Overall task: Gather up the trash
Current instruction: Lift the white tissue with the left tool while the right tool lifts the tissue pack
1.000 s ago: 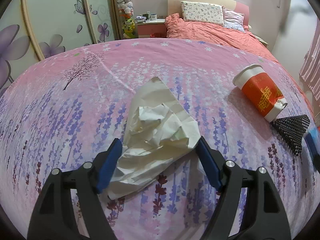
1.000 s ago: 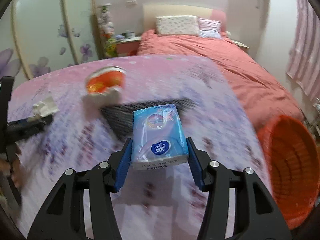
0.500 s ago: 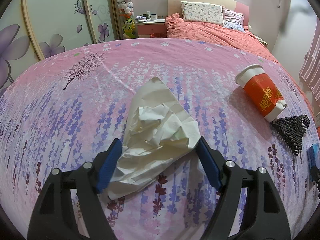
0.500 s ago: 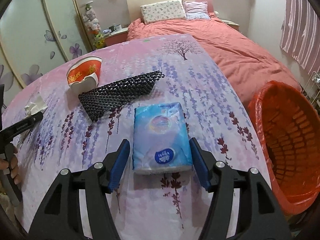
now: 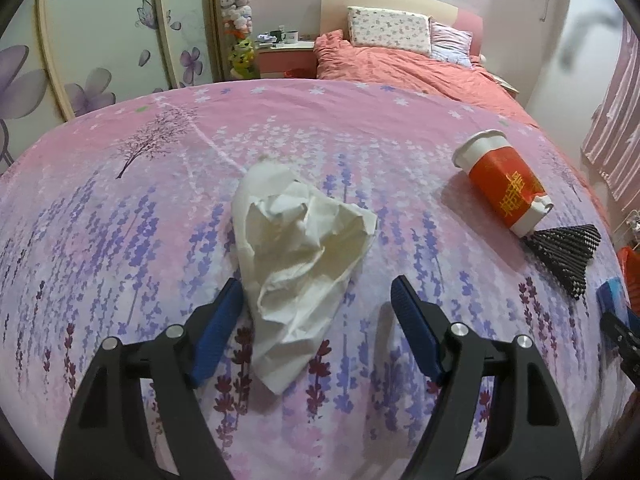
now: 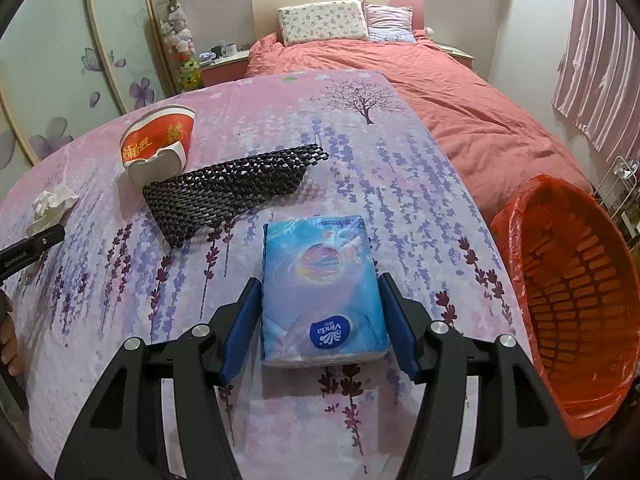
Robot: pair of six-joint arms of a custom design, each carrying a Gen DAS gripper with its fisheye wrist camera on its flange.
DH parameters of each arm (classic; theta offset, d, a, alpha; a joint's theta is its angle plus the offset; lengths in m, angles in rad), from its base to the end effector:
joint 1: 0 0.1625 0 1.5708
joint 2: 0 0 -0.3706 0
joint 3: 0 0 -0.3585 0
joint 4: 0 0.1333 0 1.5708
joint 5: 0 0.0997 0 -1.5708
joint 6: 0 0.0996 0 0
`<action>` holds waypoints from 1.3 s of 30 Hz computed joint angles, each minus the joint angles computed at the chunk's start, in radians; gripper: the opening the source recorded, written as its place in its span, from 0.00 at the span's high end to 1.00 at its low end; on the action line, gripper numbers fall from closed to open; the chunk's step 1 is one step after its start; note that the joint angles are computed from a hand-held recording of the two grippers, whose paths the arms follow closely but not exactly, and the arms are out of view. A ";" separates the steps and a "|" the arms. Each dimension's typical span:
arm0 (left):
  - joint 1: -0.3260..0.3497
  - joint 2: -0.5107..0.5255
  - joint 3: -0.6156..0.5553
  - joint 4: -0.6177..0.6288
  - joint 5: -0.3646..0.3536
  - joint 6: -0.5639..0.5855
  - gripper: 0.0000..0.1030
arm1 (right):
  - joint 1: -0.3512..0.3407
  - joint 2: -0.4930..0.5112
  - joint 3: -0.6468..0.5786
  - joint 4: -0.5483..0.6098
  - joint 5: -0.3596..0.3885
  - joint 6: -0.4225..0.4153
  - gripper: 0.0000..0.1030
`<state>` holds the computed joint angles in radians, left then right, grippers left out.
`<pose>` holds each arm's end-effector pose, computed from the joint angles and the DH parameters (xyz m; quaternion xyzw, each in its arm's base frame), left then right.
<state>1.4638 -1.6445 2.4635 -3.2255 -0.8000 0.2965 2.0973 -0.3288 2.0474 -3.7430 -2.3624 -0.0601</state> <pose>0.1655 -0.3571 0.2963 0.0203 0.8603 -0.3418 0.3776 0.2642 -0.3302 -0.0916 0.1769 -0.8857 0.2887 0.3176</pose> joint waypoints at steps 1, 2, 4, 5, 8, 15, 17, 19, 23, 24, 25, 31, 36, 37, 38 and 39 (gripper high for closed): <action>0.001 0.001 -0.001 0.000 0.000 -0.001 0.28 | 0.000 0.000 -0.001 0.001 -0.001 0.000 0.41; 0.003 0.003 -0.004 -0.002 -0.001 -0.002 0.28 | 0.001 0.000 0.000 0.000 -0.001 -0.001 0.41; 0.004 -0.002 -0.016 0.004 -0.010 -0.004 0.27 | -0.002 -0.003 0.003 -0.004 0.008 -0.001 0.41; 0.003 -0.003 -0.019 0.000 -0.014 -0.005 0.27 | -0.006 -0.006 0.009 -0.012 0.019 -0.001 0.41; 0.004 0.005 -0.034 -0.008 -0.006 -0.004 0.22 | -0.014 -0.009 0.017 -0.027 0.040 -0.003 0.41; 0.022 0.048 -0.079 0.016 0.011 -0.009 0.22 | -0.025 -0.015 0.024 -0.039 0.060 -0.014 0.41; 0.027 0.053 -0.089 0.015 0.001 -0.004 0.23 | -0.027 -0.015 0.024 -0.039 0.062 -0.017 0.41; 0.028 0.060 -0.091 0.006 0.004 0.003 0.28 | -0.030 -0.015 0.022 -0.038 0.064 -0.022 0.41; 0.026 0.069 -0.094 -0.011 0.004 0.015 0.35 | -0.031 -0.014 0.023 -0.045 0.062 -0.028 0.49; 0.025 0.068 -0.090 -0.021 0.003 0.021 0.37 | -0.027 -0.017 0.023 -0.038 0.065 -0.023 0.49; 0.025 0.070 -0.090 -0.036 0.001 0.033 0.39 | -0.030 -0.021 0.028 -0.040 0.076 -0.022 0.50; 0.003 0.057 -0.071 -0.060 0.020 0.065 0.43 | -0.031 -0.028 0.043 -0.053 0.090 -0.022 0.50; 0.011 0.071 -0.085 -0.015 0.042 0.034 0.33 | -0.023 -0.015 0.032 -0.044 0.071 -0.024 0.49; 0.016 0.069 -0.088 -0.004 0.036 0.028 0.33 | -0.021 -0.014 0.030 -0.040 0.068 -0.023 0.49; 0.018 0.070 -0.088 -0.005 0.035 0.029 0.33 | -0.018 -0.013 0.029 -0.037 0.064 -0.022 0.48; 0.017 0.071 -0.087 -0.008 0.036 0.032 0.35 | -0.014 -0.010 0.025 -0.034 0.057 -0.024 0.48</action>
<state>1.4804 -1.5731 2.3760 -3.2336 -0.7638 0.3282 2.0832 -0.3386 2.0727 -3.7766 -2.3051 -0.0836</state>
